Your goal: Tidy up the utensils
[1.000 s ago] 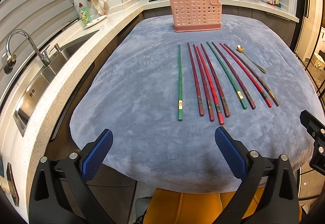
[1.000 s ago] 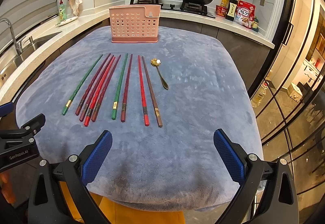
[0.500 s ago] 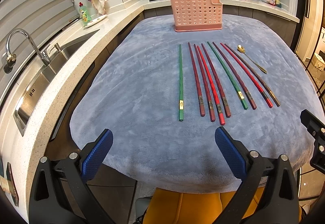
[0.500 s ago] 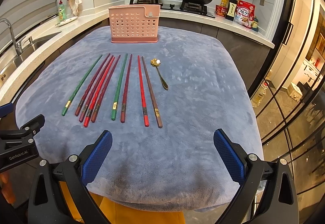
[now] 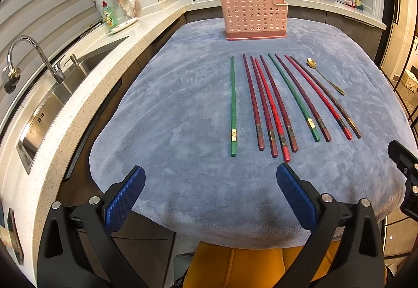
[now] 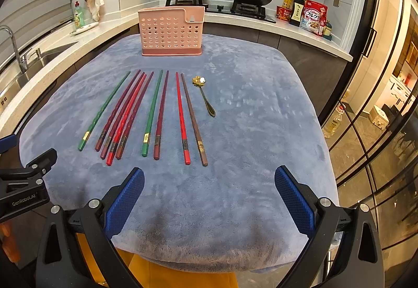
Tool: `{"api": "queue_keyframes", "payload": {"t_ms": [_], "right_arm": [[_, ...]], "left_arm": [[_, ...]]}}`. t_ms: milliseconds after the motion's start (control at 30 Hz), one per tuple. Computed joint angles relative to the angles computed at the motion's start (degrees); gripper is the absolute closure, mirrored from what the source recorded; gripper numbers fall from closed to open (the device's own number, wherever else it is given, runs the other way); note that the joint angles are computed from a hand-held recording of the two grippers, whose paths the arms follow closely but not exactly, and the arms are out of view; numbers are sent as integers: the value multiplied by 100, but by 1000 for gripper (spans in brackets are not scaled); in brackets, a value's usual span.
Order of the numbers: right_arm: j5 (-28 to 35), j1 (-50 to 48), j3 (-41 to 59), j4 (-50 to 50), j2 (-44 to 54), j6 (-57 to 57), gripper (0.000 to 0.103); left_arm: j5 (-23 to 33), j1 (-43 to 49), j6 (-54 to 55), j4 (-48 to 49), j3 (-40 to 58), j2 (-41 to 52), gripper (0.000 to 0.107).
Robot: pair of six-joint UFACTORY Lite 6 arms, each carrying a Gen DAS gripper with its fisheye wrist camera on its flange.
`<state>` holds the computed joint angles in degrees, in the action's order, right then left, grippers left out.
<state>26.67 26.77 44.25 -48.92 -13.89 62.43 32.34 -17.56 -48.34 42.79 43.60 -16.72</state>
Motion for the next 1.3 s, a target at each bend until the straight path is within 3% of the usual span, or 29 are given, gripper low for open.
{"api": "queue_keyframes", "payload": {"t_ms": [733,1033,1233,1300], "right_arm": [[-42,-95,78,123,50,-168,7],[-326,-496,378,471,464,-607,7],[-516,-692,687,713,979,-885,7],[-562,-746,826,811,1180,-1009,7]], "left_arm": [[-144,244,440,-494,203,245,11],[-618,944,1717,-1829,654,1082,11],[-764,1124,2003,-2026,1058,1778,12],[-805,1199,2163,-2157,1222,2055,17]]}}
